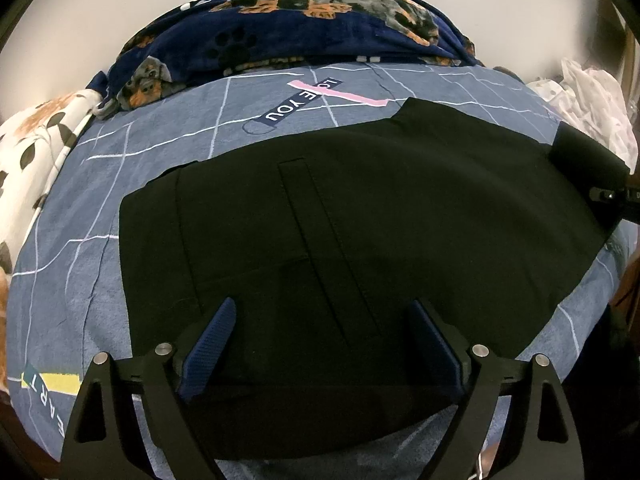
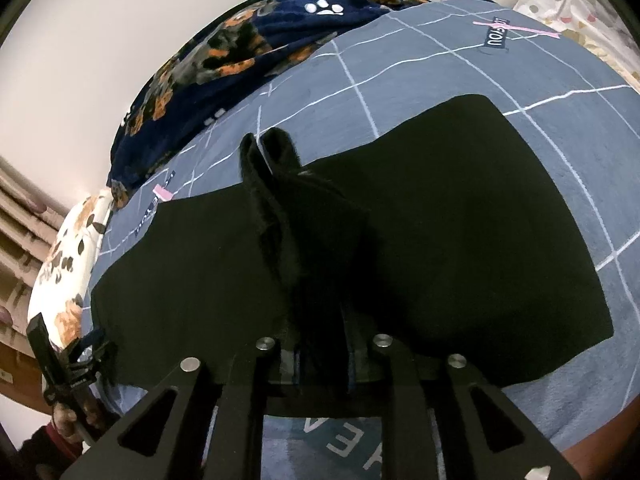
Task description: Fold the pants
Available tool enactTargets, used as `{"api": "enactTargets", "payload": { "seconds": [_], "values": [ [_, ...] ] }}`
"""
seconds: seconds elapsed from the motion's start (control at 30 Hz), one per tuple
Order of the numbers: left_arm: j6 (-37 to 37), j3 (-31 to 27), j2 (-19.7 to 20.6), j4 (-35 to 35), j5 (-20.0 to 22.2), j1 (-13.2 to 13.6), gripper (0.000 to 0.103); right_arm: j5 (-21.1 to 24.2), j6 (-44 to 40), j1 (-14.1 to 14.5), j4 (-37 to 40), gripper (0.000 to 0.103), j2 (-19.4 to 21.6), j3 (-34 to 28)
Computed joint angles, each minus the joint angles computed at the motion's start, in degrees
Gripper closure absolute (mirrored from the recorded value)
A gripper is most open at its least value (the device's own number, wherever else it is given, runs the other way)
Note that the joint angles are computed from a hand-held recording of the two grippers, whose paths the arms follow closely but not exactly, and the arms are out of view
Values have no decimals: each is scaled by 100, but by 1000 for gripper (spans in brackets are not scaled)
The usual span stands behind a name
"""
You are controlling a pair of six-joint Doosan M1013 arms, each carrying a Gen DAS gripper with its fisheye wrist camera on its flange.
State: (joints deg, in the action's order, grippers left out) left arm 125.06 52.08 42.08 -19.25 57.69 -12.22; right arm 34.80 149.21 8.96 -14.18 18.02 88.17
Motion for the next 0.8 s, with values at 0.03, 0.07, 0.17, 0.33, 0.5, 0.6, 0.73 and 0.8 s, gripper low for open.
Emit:
{"api": "enactTargets", "payload": {
  "seconds": [0.03,0.07,0.17,0.33,0.5,0.6,0.73,0.8],
  "values": [
    [0,0,0,0,0,0,15,18,-18,4,2,82,6,-11],
    [0,0,0,0,0,0,14,23,-37,2,22,81,12,-21],
    [-4,1,0,-1,-6,-2,14,-96,-150,-28,230,74,-3,7],
    [-6,4,-1,-2,-6,-2,14,-123,-416,-6,411,53,36,-66],
    [-5,10,-4,-2,-10,-2,14,-193,-680,14,634,36,58,-104],
    [-7,17,-7,-4,-20,-5,14,-324,-847,2,869,27,51,-82],
    [-9,13,-4,-5,-11,-3,14,-742,-1325,-72,1644,17,-4,67],
    [-9,26,-11,-2,-23,-4,14,-1103,-1739,-141,2415,16,-53,224]
  ]
}}
